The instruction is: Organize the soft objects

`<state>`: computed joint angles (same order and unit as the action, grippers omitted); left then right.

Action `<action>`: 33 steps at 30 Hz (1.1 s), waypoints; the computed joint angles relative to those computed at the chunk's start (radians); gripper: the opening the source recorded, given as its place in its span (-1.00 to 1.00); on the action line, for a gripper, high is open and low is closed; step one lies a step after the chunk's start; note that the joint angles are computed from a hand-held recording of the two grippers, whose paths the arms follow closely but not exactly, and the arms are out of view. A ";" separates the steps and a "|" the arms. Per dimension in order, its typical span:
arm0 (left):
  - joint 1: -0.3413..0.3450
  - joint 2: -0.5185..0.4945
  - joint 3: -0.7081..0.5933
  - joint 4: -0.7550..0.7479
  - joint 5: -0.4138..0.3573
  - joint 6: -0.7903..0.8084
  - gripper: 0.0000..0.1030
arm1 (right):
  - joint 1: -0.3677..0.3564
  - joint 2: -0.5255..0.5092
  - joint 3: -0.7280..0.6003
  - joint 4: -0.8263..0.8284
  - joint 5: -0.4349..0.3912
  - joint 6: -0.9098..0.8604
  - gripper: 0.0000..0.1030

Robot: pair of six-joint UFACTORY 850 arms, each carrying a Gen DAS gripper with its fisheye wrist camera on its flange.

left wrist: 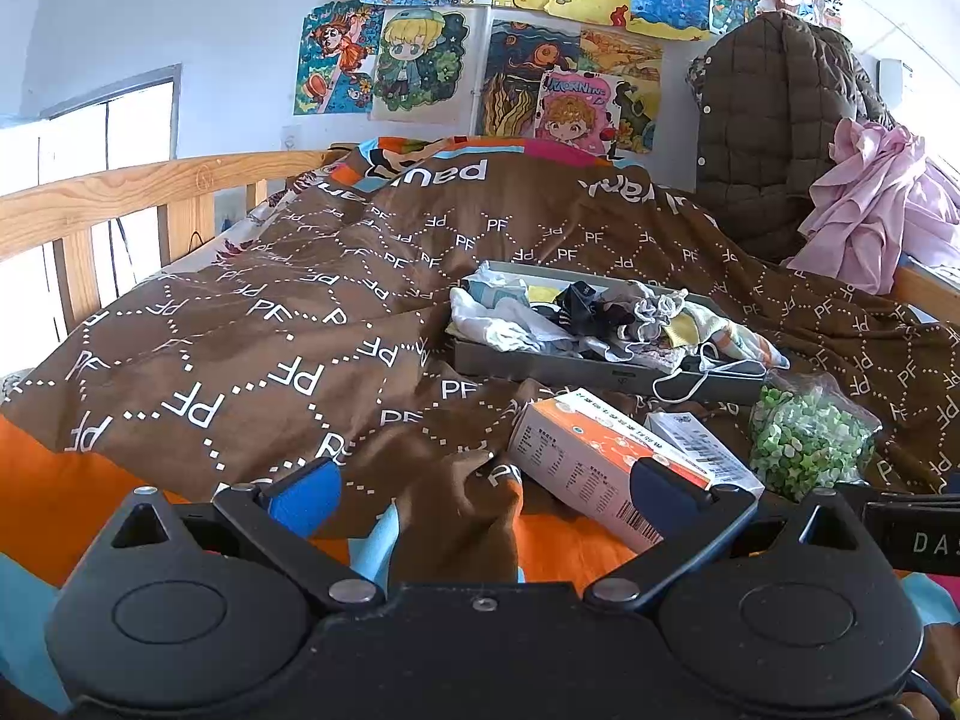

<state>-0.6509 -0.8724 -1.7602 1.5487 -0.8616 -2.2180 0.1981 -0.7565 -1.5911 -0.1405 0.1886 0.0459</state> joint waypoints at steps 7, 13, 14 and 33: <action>0.000 -0.002 -0.002 -0.003 0.002 0.003 0.99 | 0.002 0.001 0.001 -0.013 0.000 0.012 0.99; 0.000 -0.002 -0.002 -0.004 0.002 0.004 0.99 | 0.001 0.001 0.001 -0.024 -0.001 0.021 0.99; 0.000 -0.001 0.000 -0.003 0.002 0.003 0.99 | 0.001 0.000 0.000 -0.023 -0.002 0.021 0.99; -0.001 -0.001 -0.002 -0.006 0.002 0.006 0.99 | 0.001 0.000 -0.001 -0.029 -0.003 0.026 0.99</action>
<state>-0.6514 -0.8730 -1.7619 1.5430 -0.8596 -2.2117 0.1990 -0.7568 -1.5925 -0.1691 0.1859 0.0716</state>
